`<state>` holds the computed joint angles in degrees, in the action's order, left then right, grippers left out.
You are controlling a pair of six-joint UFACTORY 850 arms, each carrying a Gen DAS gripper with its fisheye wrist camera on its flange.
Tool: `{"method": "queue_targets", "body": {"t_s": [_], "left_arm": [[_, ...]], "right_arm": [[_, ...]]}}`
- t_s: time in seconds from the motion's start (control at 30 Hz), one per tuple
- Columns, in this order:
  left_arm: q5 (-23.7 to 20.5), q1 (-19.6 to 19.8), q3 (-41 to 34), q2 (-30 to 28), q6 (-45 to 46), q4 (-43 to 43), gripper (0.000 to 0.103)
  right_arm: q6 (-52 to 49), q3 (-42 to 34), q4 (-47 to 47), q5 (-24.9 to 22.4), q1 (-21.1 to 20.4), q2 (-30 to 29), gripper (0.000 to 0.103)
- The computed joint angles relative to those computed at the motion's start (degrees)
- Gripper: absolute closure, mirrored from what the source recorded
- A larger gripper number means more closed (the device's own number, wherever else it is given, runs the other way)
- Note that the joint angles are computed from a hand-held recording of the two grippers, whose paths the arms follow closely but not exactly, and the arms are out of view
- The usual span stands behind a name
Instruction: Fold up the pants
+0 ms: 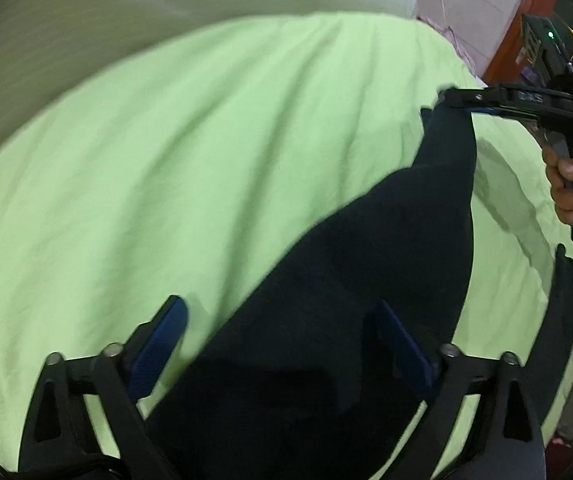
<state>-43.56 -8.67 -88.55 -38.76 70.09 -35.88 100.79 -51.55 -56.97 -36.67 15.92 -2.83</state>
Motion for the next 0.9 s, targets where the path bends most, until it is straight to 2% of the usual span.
{"method": "queue_targets", "body": {"t_s": [0.03,0.07,0.13,0.23,0.53,0.67,0.77,0.9], "left_arm": [[-1.07,-0.21,-0.51,-0.53,-0.38,0.76,0.029],[-1.01,-0.52,-0.13,-0.64,0.02,1.02,0.036],[-1.32,-0.7,1.28,-0.07,1.76,1.2,0.071],[-0.78,-0.34,4.46,2.23,5.15,-1.3,0.094],[-1.09,1.09,17.89,13.73,18.58,-12.07,0.099],[-2.94,2.54,23.33,18.54,21.95,-13.69,0.099],[-4.15,2.55,28.06,22.07,23.81,-15.14,0.099],[-4.92,3.19,33.0,25.52,24.94,-15.61,0.099]], "right_arm": [[1.18,0.64,-1.28,0.2,0.16,0.36,0.08],[1.83,1.25,-1.94,0.7,0.12,0.89,0.085],[4.72,3.05,-3.83,1.61,0.43,2.63,0.087],[8.53,5.33,-6.69,1.03,1.78,4.98,0.089],[21.85,14.22,-12.97,-2.1,9.18,14.75,0.09],[28.29,19.4,-16.45,-5.57,15.41,20.14,0.09],[31.75,23.4,-17.5,-11.34,21.71,23.87,0.09],[37.23,28.6,-19.32,-15.7,28.41,28.53,0.09]]}}
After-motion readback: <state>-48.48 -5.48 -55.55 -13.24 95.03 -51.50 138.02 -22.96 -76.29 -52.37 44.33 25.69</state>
